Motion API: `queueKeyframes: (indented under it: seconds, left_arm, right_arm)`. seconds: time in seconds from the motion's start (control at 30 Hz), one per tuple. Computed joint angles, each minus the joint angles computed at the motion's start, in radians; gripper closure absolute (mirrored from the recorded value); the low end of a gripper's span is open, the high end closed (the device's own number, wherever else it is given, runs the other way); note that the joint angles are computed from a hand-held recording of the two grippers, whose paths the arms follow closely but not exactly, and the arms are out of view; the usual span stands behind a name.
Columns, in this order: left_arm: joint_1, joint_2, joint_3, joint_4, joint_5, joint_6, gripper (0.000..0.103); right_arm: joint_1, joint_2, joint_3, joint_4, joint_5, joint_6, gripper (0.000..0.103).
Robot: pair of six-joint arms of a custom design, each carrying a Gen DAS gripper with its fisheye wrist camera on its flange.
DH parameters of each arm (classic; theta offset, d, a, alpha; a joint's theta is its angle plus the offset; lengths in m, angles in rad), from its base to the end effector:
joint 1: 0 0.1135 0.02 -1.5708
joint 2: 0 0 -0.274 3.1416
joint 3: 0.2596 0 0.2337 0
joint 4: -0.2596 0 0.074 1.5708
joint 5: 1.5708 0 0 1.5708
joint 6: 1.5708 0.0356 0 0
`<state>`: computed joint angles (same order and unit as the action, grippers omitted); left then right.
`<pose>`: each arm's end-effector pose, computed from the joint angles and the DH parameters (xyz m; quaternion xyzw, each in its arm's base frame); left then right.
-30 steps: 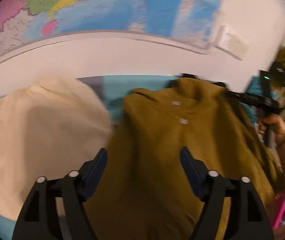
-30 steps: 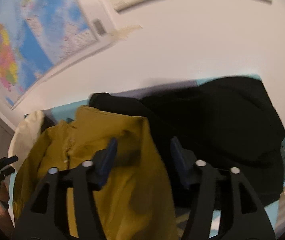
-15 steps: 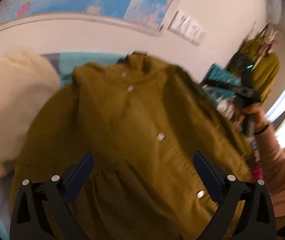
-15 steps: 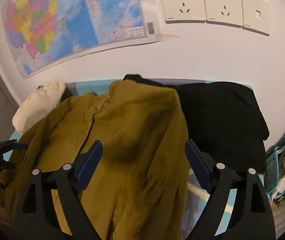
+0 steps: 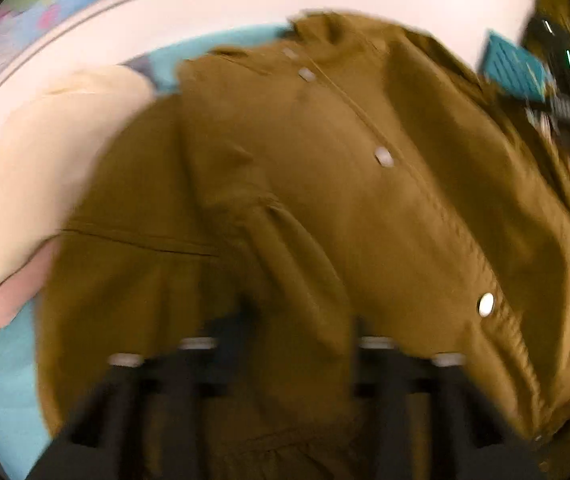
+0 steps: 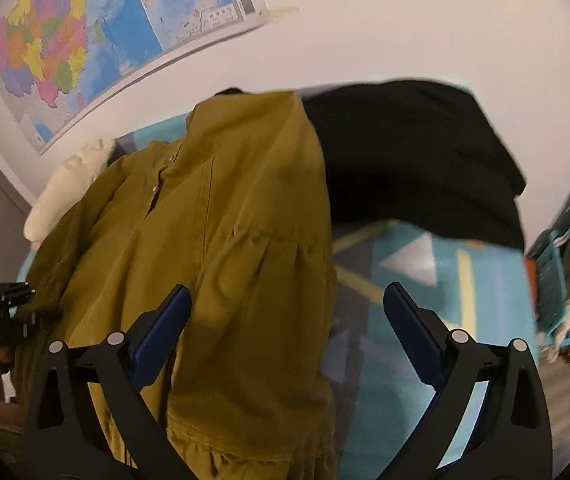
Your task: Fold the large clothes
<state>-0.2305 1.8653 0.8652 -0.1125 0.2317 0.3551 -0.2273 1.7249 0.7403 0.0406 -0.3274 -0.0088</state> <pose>0.3098 -0.0811 0.1206 0.3043 0.9186 -0.0983 0.2321 0.2950 -0.0565 0.1420 0.0524 0.9385 0.1181 0.3203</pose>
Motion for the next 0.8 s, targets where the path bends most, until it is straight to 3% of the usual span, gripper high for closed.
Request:
queueKeyframes:
  seconds: [0.03,0.07,0.17,0.23,0.37,0.47,0.53,0.6,0.63,0.67,0.73,0.8]
  left_arm:
    - [0.023,-0.016,0.006,-0.008,0.013,-0.006,0.099]
    - [0.05,-0.041,0.015,-0.021,0.034,-0.019,0.1]
    - [0.119,-0.125,0.057,-0.055,0.062,-0.05,0.1]
    - [0.164,-0.183,0.086,-0.038,0.047,-0.066,0.1]
    - [0.257,-0.198,0.204,-0.068,0.03,-0.1,0.1]
    - [0.283,-0.071,0.291,-0.054,-0.076,-0.1,0.099]
    - [0.272,0.062,0.349,-0.045,-0.221,-0.089,0.083]
    - [0.249,0.17,0.357,0.02,-0.368,-0.067,0.061]
    - [0.238,0.184,0.308,0.111,-0.402,-0.065,0.06]
    - [0.233,0.165,0.257,0.179,-0.413,-0.05,0.061]
    - [0.238,0.091,0.182,0.212,-0.38,-0.061,0.05]
    - [0.263,-0.003,0.116,0.213,-0.277,-0.071,0.041]
  right_arm:
    - [-0.008,0.01,-0.001,0.001,-0.021,-0.007,0.026]
    - [-0.018,0.027,0.006,-0.009,-0.049,-0.014,0.049]
    - [-0.021,0.03,0.009,-0.019,-0.061,-0.05,0.092]
    - [-0.028,-0.02,-0.008,0.0,-0.054,-0.058,0.095]
    - [-0.084,-0.158,-0.01,0.033,-0.061,-0.036,0.096]
    - [-0.115,-0.128,0.04,0.031,0.021,-0.055,0.096]
    - [-0.149,-0.009,0.114,-0.023,-0.017,-0.041,0.095]
    - [-0.144,0.079,0.143,-0.028,0.071,-0.046,0.092]
    - [-0.139,0.12,0.157,-0.044,0.11,-0.045,0.087]
    - [-0.139,0.125,0.151,-0.04,0.126,-0.03,0.072]
    - [-0.155,0.053,0.073,0.027,0.103,0.012,0.045]
    - [-0.145,-0.067,-0.019,0.089,0.084,0.018,0.037]
